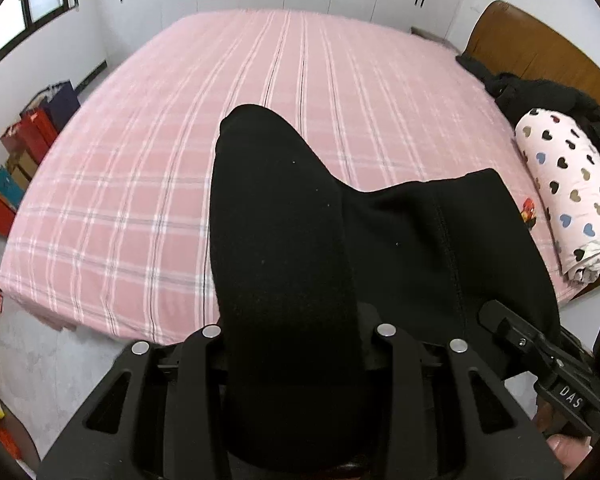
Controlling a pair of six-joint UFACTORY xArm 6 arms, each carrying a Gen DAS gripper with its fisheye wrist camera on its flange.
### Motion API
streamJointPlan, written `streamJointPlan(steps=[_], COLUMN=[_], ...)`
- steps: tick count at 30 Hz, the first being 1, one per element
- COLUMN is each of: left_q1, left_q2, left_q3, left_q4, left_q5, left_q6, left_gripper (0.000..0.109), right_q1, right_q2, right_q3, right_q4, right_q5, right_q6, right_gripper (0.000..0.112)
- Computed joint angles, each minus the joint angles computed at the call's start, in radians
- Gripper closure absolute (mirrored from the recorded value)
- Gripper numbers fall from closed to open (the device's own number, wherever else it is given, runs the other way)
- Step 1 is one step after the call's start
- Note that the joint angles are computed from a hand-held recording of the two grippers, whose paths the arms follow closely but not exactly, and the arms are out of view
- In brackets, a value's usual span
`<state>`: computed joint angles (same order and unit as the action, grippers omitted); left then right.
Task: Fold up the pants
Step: 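Grasp the folded bundle with both grippers and lift it off the bed, then lower the bundle onto the bed with both grippers and open them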
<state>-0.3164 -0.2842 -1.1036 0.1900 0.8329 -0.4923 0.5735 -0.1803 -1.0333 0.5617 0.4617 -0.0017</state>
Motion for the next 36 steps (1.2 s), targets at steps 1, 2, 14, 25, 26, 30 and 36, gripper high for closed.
streamJointPlan(steps=[1,2,14,25,26,30,36], left_q1=[0.003,0.005,0.024,0.06,0.064,0.082,0.113], left_q2=[-0.011,-0.014,0.063,0.257,0.269,0.336,0.477], left_q3=[0.0,-0.012,-0.198,-0.438,-0.451,-0.531,-0.709], left_q4=[-0.002,0.001,0.036,0.056,0.057,0.056,0.043], left_q5=[0.002,0.003,-0.026,-0.052,-0.055,-0.06,-0.071], left_q6=[0.007,0.012,0.043,0.076,0.079,0.103,0.157], left_gripper=[0.074,0.074,0.074,0.073,0.073,0.073,0.073], right_q1=[-0.003,-0.006,-0.042,-0.092,-0.096,-0.111,-0.133], right_q2=[0.001,0.003,0.089,0.301,0.326,0.42,0.587], right_q3=[-0.012,-0.025,-0.223,-0.517,-0.55,-0.676,-0.912], right_q4=[0.001,0.002,0.022,0.053,0.055,0.063,0.052], right_q5=[-0.001,-0.001,-0.007,0.026,0.031,0.057,0.104], right_q6=[-0.005,-0.013,-0.091,-0.16,-0.165,-0.187,-0.192], right_gripper=[0.07,0.07,0.07,0.07,0.07,0.07,0.07])
